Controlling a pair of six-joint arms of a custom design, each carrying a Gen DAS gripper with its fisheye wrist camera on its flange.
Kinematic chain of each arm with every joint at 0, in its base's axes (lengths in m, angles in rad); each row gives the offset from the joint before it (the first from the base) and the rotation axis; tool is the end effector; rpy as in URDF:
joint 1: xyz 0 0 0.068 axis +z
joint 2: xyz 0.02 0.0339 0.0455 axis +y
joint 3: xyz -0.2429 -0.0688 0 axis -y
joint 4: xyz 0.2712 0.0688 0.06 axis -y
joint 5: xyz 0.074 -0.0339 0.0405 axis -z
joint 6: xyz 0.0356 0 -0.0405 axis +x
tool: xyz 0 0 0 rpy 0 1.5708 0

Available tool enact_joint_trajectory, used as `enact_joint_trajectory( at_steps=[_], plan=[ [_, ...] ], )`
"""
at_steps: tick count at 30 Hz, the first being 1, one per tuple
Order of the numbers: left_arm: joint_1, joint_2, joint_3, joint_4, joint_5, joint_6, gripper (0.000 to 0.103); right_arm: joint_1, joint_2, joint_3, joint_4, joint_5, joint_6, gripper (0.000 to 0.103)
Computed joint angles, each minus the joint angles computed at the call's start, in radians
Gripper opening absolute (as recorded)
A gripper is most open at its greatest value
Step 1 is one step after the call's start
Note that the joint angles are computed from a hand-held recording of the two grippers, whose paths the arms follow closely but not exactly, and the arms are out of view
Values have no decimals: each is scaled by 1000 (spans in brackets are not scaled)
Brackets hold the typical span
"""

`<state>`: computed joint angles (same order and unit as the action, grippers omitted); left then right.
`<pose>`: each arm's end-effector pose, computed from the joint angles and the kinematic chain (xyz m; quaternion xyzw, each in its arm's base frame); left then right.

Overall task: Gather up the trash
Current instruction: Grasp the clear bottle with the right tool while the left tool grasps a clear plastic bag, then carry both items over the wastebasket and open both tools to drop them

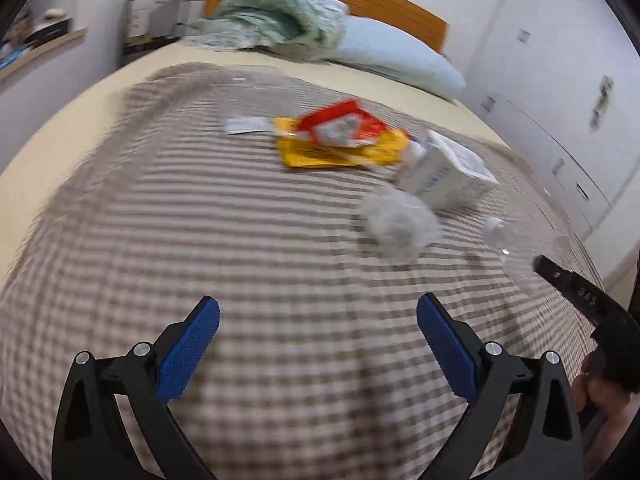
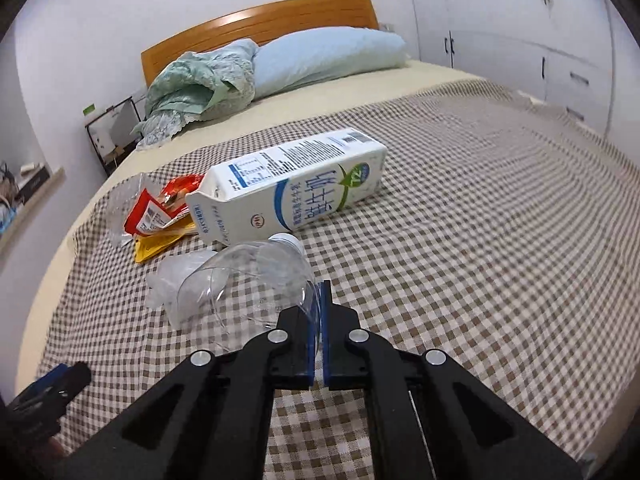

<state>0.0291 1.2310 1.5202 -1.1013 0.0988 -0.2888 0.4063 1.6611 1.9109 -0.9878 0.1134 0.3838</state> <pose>0.2571 0.0040 0.3979 -0.1288 0.9190 -0.0934 0.3608 0.3422 0.1428 0.4070 0.0126 0.9133 0.1076 0.3927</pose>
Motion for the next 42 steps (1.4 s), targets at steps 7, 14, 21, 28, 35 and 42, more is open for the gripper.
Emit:
enact_joint_trajectory(
  at_steps=[7, 14, 21, 28, 35, 42],
  plan=[
    [-105, 325, 274, 25, -84, 83, 95, -42, -46, -51, 12, -78, -6, 2],
    [-138, 486, 373, -13, -74, 73, 36, -70, -29, -44, -8, -115, -19, 2],
    [-147, 404, 337, -38, -97, 95, 11, -27, -16, -33, -13, -123, -44, 2],
    [-132, 342, 351, -71, -106, 88, 7, -32, -30, -45, -5, -122, -46, 2],
    [-161, 312, 454, -136, -186, 58, 5, -15, -62, -59, 38, -101, -30, 2],
    [-279, 127, 552, -336, -299, -6, 5, 56, -208, 38, -93, -7, -97, 2]
  ],
)
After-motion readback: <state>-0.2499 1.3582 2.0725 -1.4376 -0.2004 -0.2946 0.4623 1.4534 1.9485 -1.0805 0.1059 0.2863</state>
